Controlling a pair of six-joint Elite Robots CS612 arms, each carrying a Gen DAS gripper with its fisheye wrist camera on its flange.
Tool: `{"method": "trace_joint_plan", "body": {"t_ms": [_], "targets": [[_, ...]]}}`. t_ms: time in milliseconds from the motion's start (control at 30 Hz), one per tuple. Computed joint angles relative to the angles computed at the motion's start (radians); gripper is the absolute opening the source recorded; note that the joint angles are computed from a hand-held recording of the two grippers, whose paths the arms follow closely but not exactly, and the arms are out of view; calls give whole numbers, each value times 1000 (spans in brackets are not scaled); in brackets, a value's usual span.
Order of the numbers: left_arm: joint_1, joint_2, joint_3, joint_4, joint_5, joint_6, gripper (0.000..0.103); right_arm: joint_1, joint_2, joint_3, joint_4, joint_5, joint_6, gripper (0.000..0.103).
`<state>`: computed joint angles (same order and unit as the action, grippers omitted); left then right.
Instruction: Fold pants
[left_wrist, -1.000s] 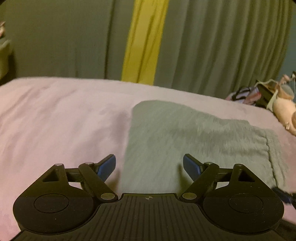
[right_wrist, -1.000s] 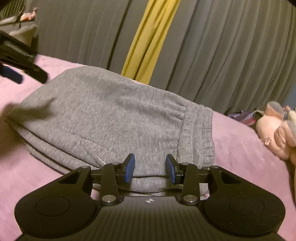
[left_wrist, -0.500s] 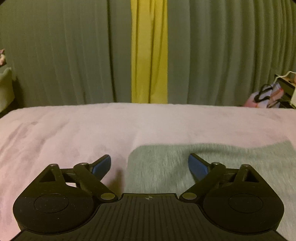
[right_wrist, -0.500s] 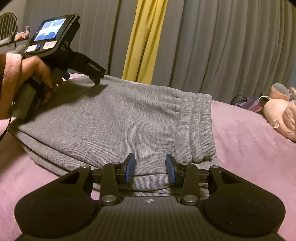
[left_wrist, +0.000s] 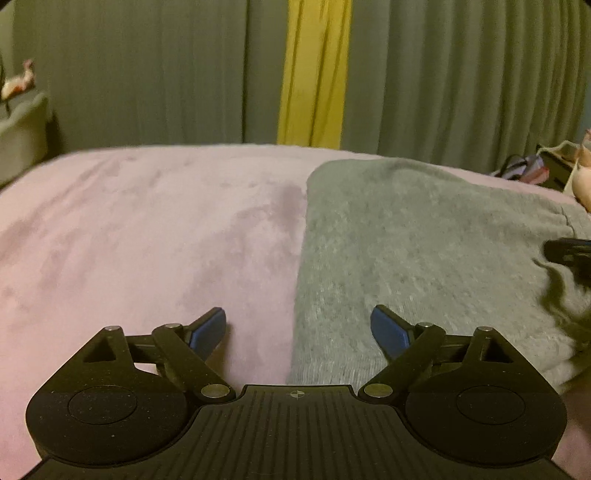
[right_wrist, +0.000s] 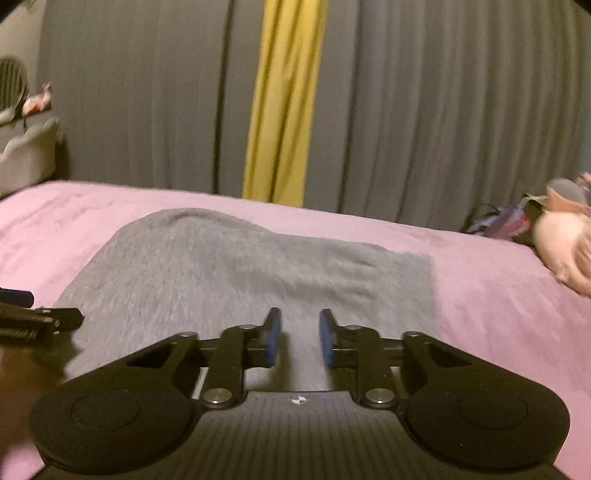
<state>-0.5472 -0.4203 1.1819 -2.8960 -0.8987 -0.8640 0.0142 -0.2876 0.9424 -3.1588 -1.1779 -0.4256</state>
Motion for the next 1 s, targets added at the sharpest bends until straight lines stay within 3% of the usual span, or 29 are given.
{"method": "trace_joint_plan", "body": {"t_ms": [100,133,200,267,367,467,533,567,667,733,867,933,1000], "targets": [[7,-5,42,-79,-39,-54,96,29,51,-124,118,-133,-56,12],[7,-7,54,-100,-43,-50,96,32,68,-154,104,-172,-32,6],[9,-7,64,-124,-43,-26,97,11,61,-165,117,-157,118,0],[8,-1,59,-126,-33,-29,97,-30,27,-112,88,-47,321,3],[3,4,48,-110,-15,-41,97,-77,-28,1,28,-17,520,58],[0,-4,56,-96,-13,-67,97,-140,-46,60,65,219,742,59],[-1,-10,60,-78,-16,-82,97,-162,-26,53,60,347,875,54],[-2,-15,62,-68,-18,-91,97,-164,-13,36,65,381,917,48],[-8,-28,80,-65,-22,-125,96,-152,8,-3,96,395,951,41],[-12,-33,91,-71,-24,-131,96,-145,5,1,112,381,949,43],[-12,-39,99,-71,-36,-146,95,-135,27,-47,152,358,945,57],[-9,-49,117,-95,-60,-186,95,-130,21,-58,201,345,961,57],[-9,-53,135,-127,-78,-219,95,-129,22,-56,177,342,1007,61]]}}
